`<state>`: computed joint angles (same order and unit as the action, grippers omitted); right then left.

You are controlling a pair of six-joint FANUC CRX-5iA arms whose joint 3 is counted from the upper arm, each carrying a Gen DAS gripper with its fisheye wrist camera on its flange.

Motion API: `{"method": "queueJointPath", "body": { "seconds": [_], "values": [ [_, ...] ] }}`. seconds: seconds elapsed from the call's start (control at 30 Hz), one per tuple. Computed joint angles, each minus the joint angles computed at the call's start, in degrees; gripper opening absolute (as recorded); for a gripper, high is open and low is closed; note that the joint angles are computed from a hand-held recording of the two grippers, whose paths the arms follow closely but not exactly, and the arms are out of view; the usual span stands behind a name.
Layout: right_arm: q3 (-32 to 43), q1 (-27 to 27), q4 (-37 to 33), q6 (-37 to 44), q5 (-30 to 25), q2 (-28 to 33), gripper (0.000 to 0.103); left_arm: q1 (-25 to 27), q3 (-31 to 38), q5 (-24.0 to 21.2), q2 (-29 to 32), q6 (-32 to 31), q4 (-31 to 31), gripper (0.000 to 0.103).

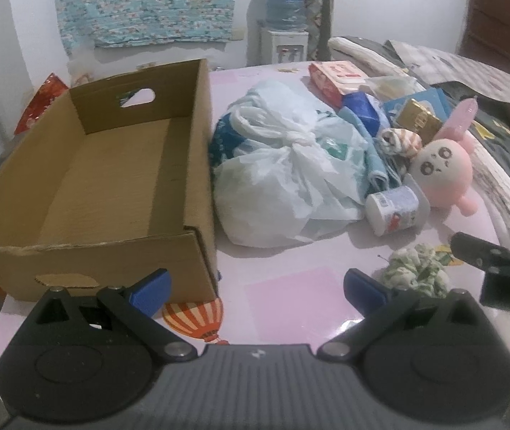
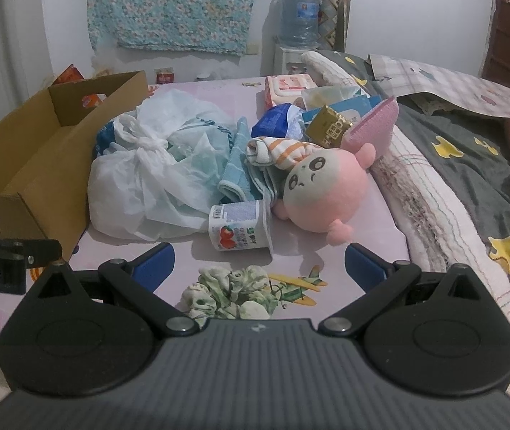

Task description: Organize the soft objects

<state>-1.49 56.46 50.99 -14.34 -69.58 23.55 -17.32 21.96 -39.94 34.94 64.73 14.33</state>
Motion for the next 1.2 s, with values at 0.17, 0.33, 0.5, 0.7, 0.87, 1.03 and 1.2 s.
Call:
{"method": "queueJointPath", "body": {
  "seconds": [0.17, 0.33, 0.5, 0.7, 0.87, 1.03, 1.2],
  "values": [
    [0.0, 0.2, -0.4, 0.0, -1.1, -0.2, 0.102, -0.2, -0.2, -0.6, 0.3, -3.1, 1.9, 0.103],
    [0.1, 0.3, -0.9, 0.0, -1.3, -0.3, 0.102, 0.0, 0.2, -1.3, 0.6, -3.6, 2.0, 0.103],
    [0.2, 0.2, -1.1, 0.3, -1.1, -0.2, 0.102, 0.1, 0.4, -1.6, 0.6, -3.7, 2.0, 0.103],
    [0.3, 0.2, -1.2, 0.5, -1.0, -0.2, 0.102, 0.0, 0.1, -1.3, 0.6, -3.7, 2.0, 0.103],
    [0.2, 0.1, -1.2, 0.3, -1.0, -0.1, 0.102, 0.0, 0.1, -1.3, 0.6, -3.7, 2.1, 0.103],
    [0.2, 0.1, -1.2, 0.4, -1.1, -0.1, 0.102, 0.0, 0.0, -1.1, 0.5, -3.8, 2.1, 0.103],
    [0.3, 0.1, -1.3, 0.4, -1.1, -0.1, 0.102, 0.0, 0.1, -1.2, 0.6, -3.7, 2.0, 0.103]
  ]
}}
